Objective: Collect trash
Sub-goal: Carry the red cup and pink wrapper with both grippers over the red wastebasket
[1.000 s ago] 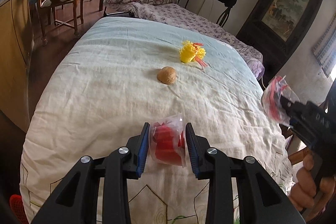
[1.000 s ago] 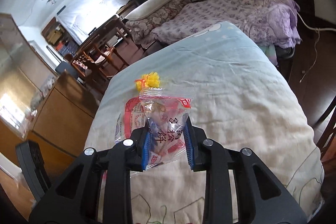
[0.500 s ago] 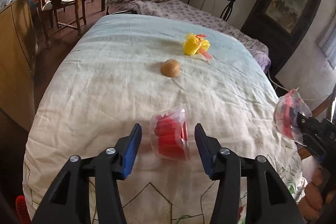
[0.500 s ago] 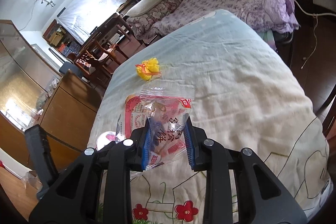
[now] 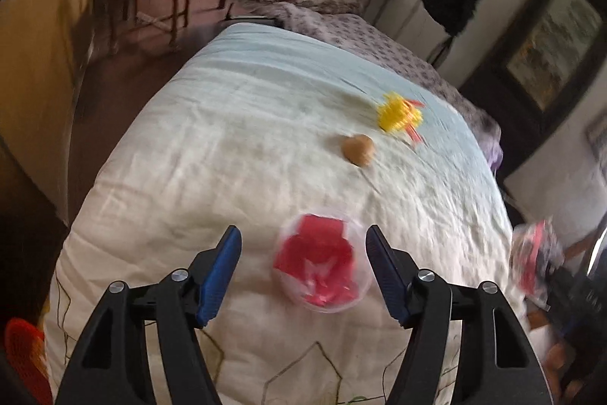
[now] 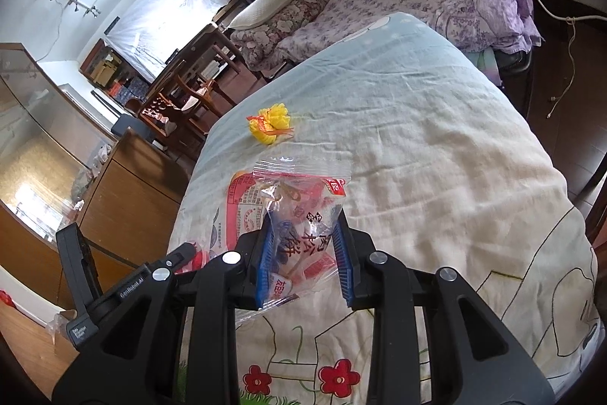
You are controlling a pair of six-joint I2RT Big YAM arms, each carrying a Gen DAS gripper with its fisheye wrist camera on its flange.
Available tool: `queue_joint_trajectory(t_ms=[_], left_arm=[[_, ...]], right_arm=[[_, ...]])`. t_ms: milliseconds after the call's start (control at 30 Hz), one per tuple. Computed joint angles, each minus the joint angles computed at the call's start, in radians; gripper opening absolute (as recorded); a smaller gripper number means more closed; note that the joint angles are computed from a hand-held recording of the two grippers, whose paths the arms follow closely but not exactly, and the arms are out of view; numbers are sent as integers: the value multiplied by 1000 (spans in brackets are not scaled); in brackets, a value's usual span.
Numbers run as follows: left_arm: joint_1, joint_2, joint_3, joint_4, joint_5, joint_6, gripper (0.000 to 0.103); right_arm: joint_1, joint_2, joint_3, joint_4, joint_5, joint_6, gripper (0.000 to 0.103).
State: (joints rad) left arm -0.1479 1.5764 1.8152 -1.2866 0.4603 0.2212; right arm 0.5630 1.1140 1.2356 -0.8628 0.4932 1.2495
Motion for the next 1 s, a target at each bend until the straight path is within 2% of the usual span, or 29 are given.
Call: queue_joint_trajectory(t_ms=[67, 133, 267, 333, 400, 567, 633, 700, 1000], left_arm=[[-19, -26, -29, 26, -25, 38, 70], [-40, -51, -62, 63, -69, 68, 79], [-60, -44, -70, 71, -134, 78, 79], [-56, -23, -53, 45, -131, 77, 55], [-47, -18, -49, 38, -111, 72, 55], [-21, -98, -110, 145, -5, 76, 55], [-10, -122, -126, 155, 25, 79, 55], [16, -140, -133, 121, 95, 85, 55], [160, -213, -130, 2, 228, 142, 55]], right_arm=[[1, 2, 2, -3, 0, 2, 31], [0, 1, 1, -2, 0, 2, 31], [-1, 1, 2, -5, -2, -1, 31], [-1, 2, 4, -10, -2, -2, 31], [0, 2, 4, -13, -1, -1, 31], [5, 0, 4, -12, 11, -5, 31], [19, -1, 6, -22, 35, -7, 31], [31, -6, 2, -23, 48, -10, 31], [171, -33, -39, -19, 124, 29, 31]])
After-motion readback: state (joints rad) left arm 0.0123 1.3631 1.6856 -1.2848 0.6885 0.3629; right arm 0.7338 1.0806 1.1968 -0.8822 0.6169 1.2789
